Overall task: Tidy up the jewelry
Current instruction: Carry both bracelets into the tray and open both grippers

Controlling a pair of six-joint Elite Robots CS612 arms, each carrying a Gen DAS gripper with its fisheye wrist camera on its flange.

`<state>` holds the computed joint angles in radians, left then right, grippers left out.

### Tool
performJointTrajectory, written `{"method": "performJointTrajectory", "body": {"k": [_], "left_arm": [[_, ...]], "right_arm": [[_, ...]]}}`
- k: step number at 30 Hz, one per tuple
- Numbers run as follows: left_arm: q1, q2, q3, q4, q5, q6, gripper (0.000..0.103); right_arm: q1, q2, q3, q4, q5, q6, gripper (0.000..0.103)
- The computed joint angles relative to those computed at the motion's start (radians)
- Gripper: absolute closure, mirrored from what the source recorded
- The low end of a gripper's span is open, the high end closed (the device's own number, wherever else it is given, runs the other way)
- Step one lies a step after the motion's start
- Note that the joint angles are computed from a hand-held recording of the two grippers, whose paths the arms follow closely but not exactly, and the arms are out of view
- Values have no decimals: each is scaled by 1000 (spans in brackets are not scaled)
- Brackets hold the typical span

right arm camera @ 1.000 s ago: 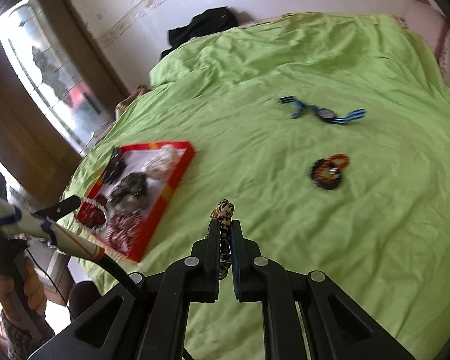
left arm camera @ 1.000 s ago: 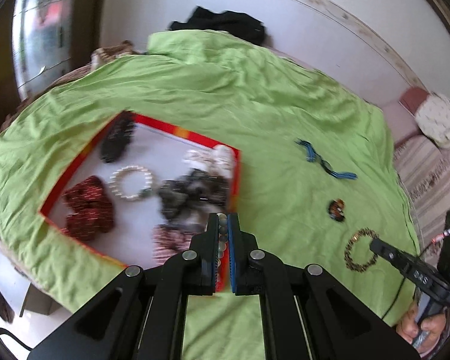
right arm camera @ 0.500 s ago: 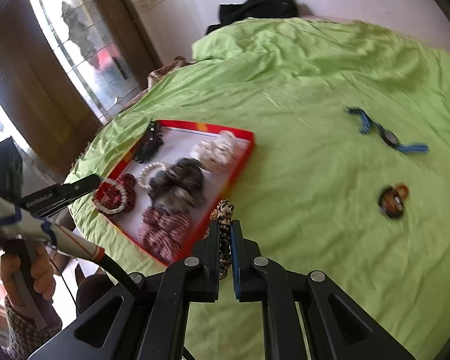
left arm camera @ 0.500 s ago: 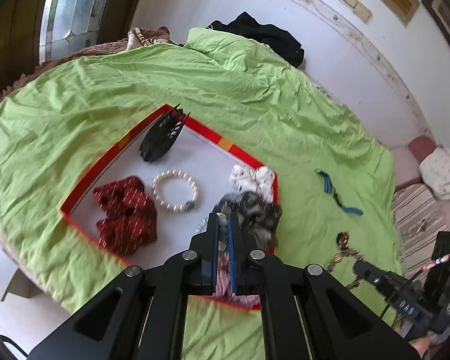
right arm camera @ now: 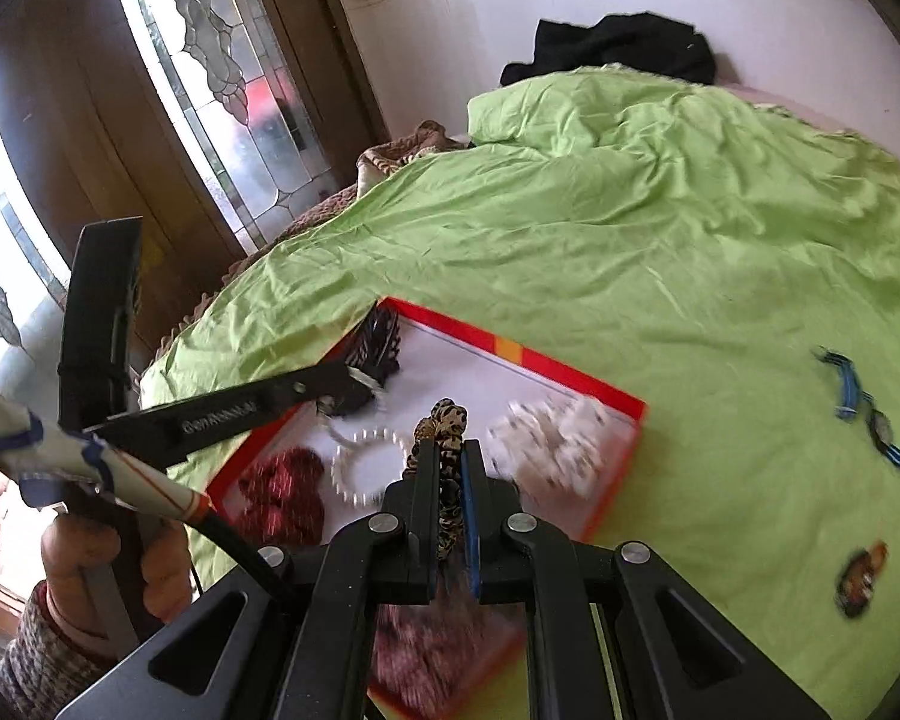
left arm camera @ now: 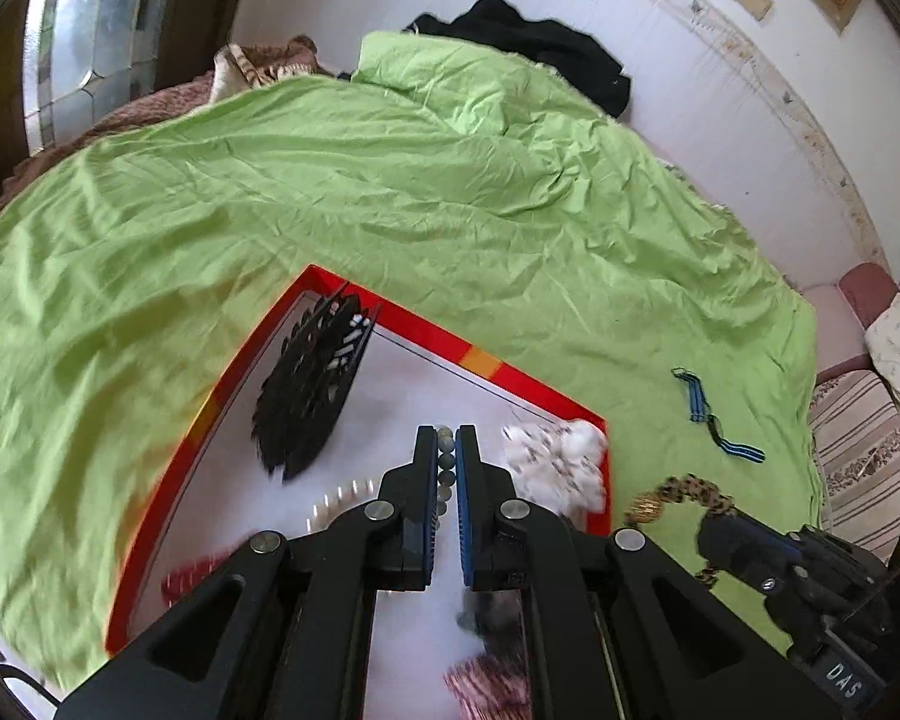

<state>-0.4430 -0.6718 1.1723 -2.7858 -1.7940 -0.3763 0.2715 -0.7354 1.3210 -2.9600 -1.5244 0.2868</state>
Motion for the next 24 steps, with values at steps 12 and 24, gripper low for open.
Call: {"method": "performJointTrajectory", "body": {"k": [12, 24], "left_arm": [[24, 138, -233, 201, -43, -15, 98], [1, 97, -178, 173, 58, 43, 92]], "right_arm": [[-41, 160, -228, 149, 138, 128, 96], [-26, 168, -245, 159, 47, 57, 71]]}}
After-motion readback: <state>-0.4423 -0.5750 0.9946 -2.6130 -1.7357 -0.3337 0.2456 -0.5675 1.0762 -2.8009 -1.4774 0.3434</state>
